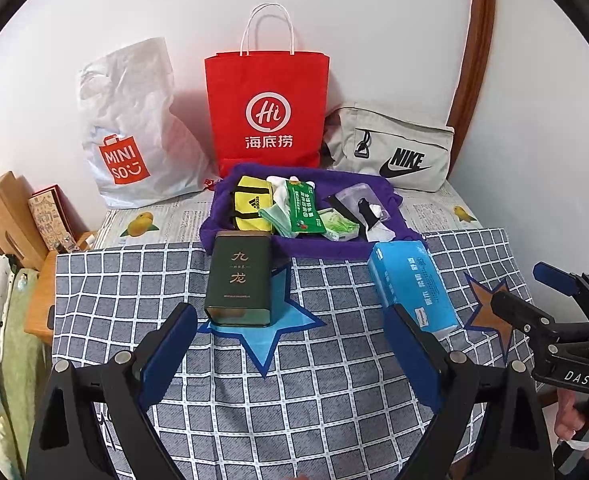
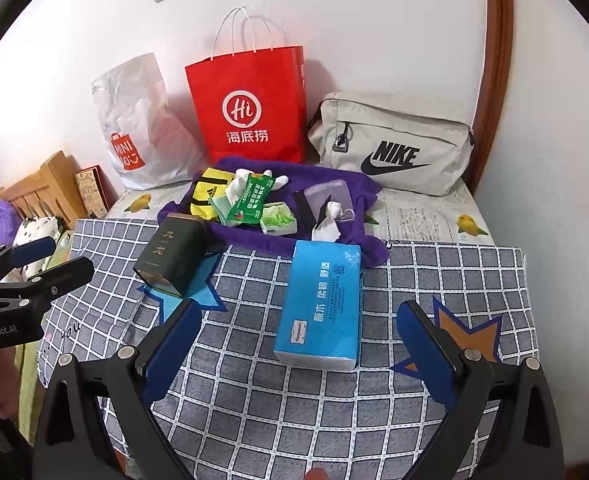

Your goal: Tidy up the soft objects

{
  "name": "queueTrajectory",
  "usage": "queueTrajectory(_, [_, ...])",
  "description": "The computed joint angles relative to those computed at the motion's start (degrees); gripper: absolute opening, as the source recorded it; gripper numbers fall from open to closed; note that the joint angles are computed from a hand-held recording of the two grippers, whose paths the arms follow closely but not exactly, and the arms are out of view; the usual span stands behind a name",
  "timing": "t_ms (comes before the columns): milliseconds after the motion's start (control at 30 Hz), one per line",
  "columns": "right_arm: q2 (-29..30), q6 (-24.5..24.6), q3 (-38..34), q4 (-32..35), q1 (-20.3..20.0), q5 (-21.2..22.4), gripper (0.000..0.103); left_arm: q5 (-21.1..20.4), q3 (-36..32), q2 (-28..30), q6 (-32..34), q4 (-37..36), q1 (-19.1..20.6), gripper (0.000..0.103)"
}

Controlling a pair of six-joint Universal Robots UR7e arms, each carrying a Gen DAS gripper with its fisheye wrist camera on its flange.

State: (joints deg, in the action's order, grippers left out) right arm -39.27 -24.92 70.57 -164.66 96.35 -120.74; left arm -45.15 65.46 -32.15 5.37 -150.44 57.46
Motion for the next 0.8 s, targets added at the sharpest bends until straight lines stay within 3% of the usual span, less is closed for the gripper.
queueTrajectory(800, [-0.6,-0.6,1.3,-0.7,0.4,-0.4,0.097,0.0,0.5,-0.3,0.7,-0.6,-0.5,0.094])
